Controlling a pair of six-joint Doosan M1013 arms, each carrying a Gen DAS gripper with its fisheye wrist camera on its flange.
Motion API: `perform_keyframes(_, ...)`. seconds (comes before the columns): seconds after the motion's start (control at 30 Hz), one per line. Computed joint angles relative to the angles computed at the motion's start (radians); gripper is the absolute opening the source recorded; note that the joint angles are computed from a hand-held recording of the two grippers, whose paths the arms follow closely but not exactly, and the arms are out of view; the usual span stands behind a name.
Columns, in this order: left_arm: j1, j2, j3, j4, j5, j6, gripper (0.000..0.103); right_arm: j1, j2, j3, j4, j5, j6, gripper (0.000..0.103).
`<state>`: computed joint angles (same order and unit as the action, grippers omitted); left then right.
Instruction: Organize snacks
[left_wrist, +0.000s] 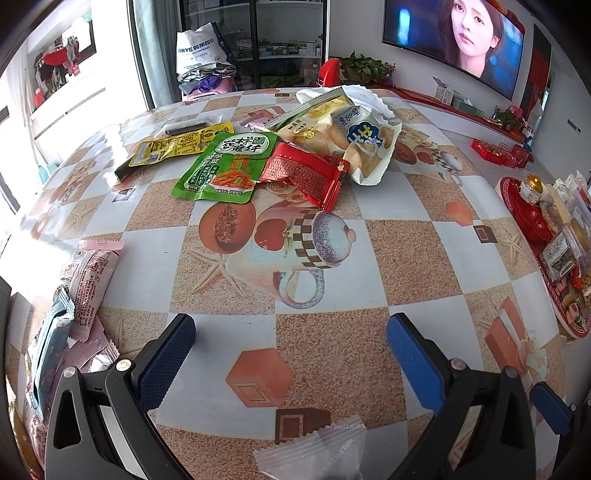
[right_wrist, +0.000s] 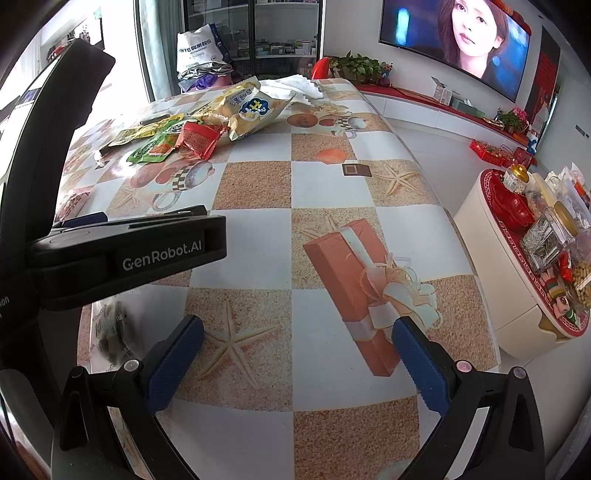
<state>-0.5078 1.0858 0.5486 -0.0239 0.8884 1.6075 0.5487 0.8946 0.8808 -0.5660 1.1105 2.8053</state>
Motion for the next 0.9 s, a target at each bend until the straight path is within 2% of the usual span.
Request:
perform_keyframes(0.43, 0.0, 0.0, -0.001, 0.0, 0.0, 0.0, 0.103, 0.0, 0.001, -0.002, 0.0, 0.0, 0.002, 0.103)
perform_keyframes(0.53, 0.0, 0.0, -0.001, 0.0, 0.0, 0.0, 0.103, -0.003, 0.003, -0.011, 0.038, 0.041, -0.022, 0.102)
perform_keyframes(0.67, 0.0, 0.0, 0.0, 0.001, 0.0, 0.0, 0.103, -0.007, -0.066, 0.089, 0.09, -0.063, 0.035, 0.102)
perform_keyframes(0.73, 0.0, 0.0, -0.002, 0.002, 0.001, -0.001, 0.103, -0.009, -0.091, 0.116, 0.108, -0.08, 0.046, 0.102)
perform_keyframes(0.8, 0.003, 0.012, -0.03, -0.019, 0.051, 0.032, 0.103, -0.011, -0.118, 0.152, 0.108, -0.113, 0.081, 0.102)
perform_keyframes(0.87, 0.012, 0.022, -0.076, -0.043, 0.165, 0.08, 0.103, -0.019, -0.148, 0.189, 0.142, -0.153, 0.113, 0.102)
perform_keyframes(0.9, 0.014, 0.012, -0.064, -0.047, 0.166, 0.079, 0.103, -0.02, -0.154, 0.197, 0.144, -0.153, 0.129, 0.102)
